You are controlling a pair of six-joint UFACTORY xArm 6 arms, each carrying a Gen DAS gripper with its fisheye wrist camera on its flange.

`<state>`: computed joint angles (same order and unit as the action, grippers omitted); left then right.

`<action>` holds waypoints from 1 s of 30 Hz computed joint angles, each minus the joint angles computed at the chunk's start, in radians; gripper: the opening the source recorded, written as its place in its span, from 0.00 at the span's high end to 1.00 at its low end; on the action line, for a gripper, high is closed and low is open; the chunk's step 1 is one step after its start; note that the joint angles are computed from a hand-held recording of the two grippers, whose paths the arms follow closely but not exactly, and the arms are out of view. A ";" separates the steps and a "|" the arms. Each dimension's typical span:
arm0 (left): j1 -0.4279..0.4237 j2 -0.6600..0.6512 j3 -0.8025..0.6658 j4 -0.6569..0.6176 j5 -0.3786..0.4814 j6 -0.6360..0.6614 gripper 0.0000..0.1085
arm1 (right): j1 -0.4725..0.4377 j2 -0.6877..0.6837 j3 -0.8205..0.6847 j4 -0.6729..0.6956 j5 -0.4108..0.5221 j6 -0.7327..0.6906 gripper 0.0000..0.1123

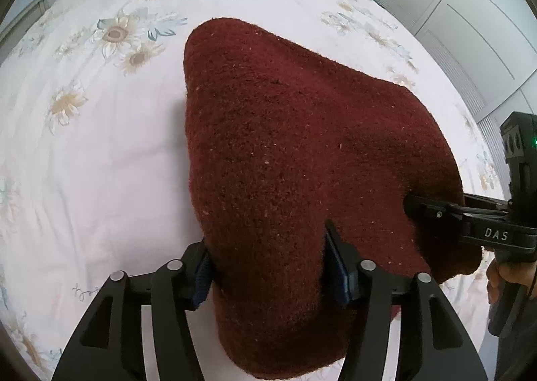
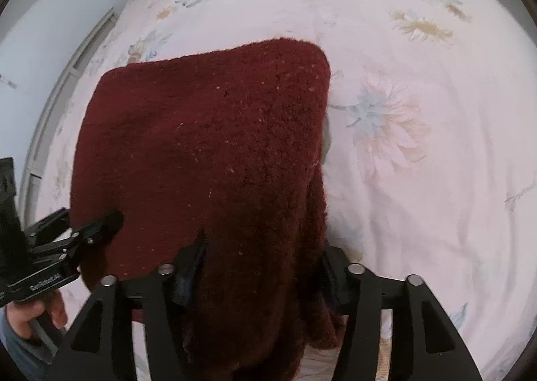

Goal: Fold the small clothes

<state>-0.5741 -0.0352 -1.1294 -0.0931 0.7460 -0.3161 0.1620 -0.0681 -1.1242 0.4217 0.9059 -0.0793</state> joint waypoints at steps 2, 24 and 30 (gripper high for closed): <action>0.007 0.034 -0.047 0.021 0.022 -0.016 0.45 | 0.006 0.002 -0.013 -0.038 0.003 0.027 0.34; -0.020 -0.043 0.033 0.189 0.042 -0.125 0.06 | -0.018 -0.196 0.275 -0.145 -0.205 0.023 0.09; -0.019 -0.045 0.074 0.199 -0.030 -0.144 0.06 | -0.018 -0.222 0.301 -0.139 -0.220 0.032 0.09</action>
<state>-0.5931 -0.0803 -1.0550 0.1062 0.7163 -0.4599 0.1438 -0.2897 -0.8230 0.2823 0.6864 -0.0470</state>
